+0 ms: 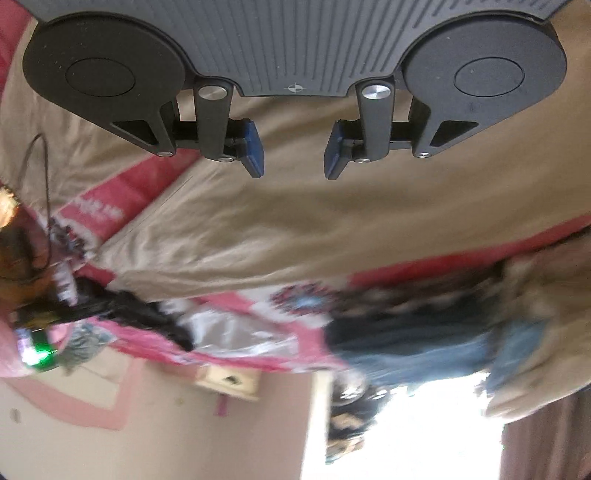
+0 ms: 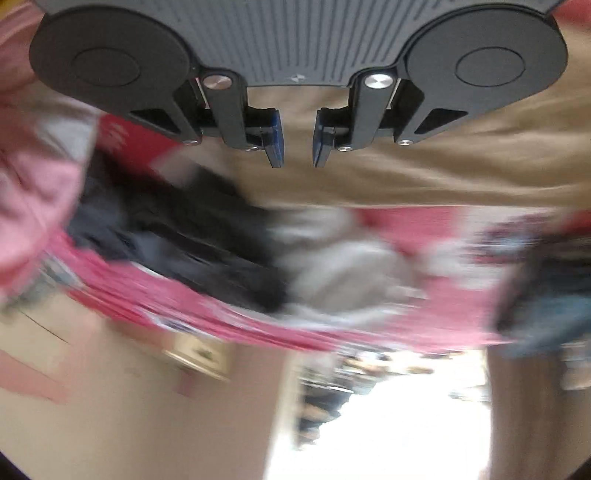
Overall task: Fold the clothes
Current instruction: 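Release the right gripper and lay the garment edge flat on the bed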
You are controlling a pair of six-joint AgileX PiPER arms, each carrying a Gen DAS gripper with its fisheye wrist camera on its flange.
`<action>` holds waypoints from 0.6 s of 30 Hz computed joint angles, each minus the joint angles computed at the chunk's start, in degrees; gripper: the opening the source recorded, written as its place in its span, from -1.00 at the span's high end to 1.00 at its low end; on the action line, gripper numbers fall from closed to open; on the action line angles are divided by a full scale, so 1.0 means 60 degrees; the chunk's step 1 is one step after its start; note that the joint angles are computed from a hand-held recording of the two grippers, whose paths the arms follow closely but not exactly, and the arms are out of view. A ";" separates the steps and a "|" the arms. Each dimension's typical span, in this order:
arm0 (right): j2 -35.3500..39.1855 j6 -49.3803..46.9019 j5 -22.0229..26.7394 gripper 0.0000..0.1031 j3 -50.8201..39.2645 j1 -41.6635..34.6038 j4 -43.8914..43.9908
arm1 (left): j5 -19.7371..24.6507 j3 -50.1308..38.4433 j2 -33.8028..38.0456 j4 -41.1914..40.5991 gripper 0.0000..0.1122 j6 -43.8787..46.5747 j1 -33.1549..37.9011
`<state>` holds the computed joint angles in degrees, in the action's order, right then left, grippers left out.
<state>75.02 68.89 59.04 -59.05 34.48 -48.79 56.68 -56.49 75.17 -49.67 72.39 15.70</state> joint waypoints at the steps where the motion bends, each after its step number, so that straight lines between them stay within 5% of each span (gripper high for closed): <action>1: -0.0046 -0.0333 -0.0142 0.65 -0.0205 0.0372 0.0224 | 0.0090 -0.0088 -0.0088 0.0292 0.36 -0.0021 0.0436; 9: 0.1166 -0.2262 -0.2425 0.66 -0.0787 0.1416 0.2464 | -0.0831 -0.0203 0.0869 0.1387 0.36 0.0378 0.1722; 14: 0.1272 -0.0921 -0.1799 0.67 0.0389 0.1488 0.1708 | -0.1544 0.0739 0.0719 0.0739 0.33 0.2157 0.1908; 18: 0.1239 -0.0508 -0.0054 0.64 -0.0386 0.1807 0.1309 | -0.1572 0.0797 0.0743 0.0591 0.32 0.2475 0.1939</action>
<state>82.45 65.84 58.72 -61.36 45.32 -40.93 47.25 -51.72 79.63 -46.12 87.24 27.33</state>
